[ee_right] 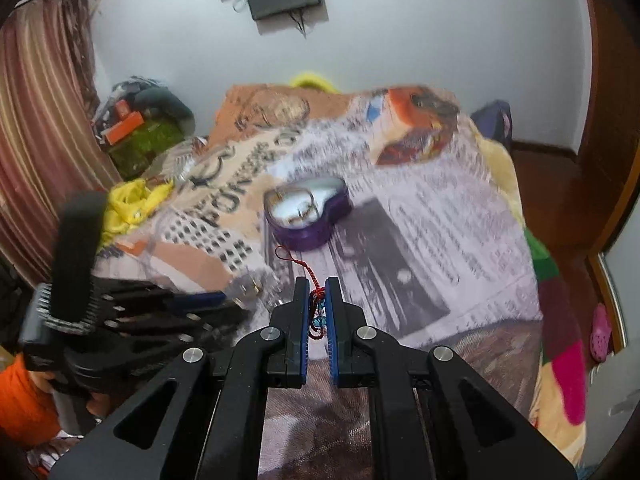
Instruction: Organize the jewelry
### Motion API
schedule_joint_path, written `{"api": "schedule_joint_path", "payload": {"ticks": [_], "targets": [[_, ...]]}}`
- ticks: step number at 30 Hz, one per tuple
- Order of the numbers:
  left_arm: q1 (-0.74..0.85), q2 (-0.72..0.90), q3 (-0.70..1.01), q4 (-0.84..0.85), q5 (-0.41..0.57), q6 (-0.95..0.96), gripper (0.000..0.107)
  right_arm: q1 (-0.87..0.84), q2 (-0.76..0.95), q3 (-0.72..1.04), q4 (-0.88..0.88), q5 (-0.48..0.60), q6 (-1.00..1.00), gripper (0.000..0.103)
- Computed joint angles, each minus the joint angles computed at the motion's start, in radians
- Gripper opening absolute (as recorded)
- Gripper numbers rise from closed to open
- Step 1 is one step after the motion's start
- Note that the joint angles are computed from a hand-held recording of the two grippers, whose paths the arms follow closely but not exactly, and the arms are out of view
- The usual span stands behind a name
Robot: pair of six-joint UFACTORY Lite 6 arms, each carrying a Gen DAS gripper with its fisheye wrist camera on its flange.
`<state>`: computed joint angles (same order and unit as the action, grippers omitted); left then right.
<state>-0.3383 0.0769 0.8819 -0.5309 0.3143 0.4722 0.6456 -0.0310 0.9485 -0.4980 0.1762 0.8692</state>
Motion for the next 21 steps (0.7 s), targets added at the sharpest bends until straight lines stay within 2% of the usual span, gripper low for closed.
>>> {"api": "schedule_joint_path", "payload": {"ticks": [5, 13, 16, 19, 21], "targets": [[-0.051, -0.016, -0.007, 0.192, -0.009, -0.178, 0.02, -0.028, 0.043, -0.035, 0.226, 0.003, -0.205, 0.007], [-0.075, -0.02, 0.028, 0.268, 0.018, -0.273, 0.02, 0.015, -0.005, -0.122, 0.08, 0.055, -0.061, 0.007], [-0.103, -0.026, 0.05, 0.297, 0.027, -0.306, 0.021, 0.015, -0.019, -0.125, 0.108, 0.074, -0.089, 0.01], [-0.13, -0.007, 0.085, 0.291, 0.036, -0.308, 0.021, 0.0, -0.027, -0.126, 0.19, 0.076, -0.173, 0.02], [-0.148, 0.012, 0.106, 0.276, 0.04, -0.299, 0.021, -0.002, -0.04, -0.134, 0.191, 0.078, -0.169, 0.034]]}}
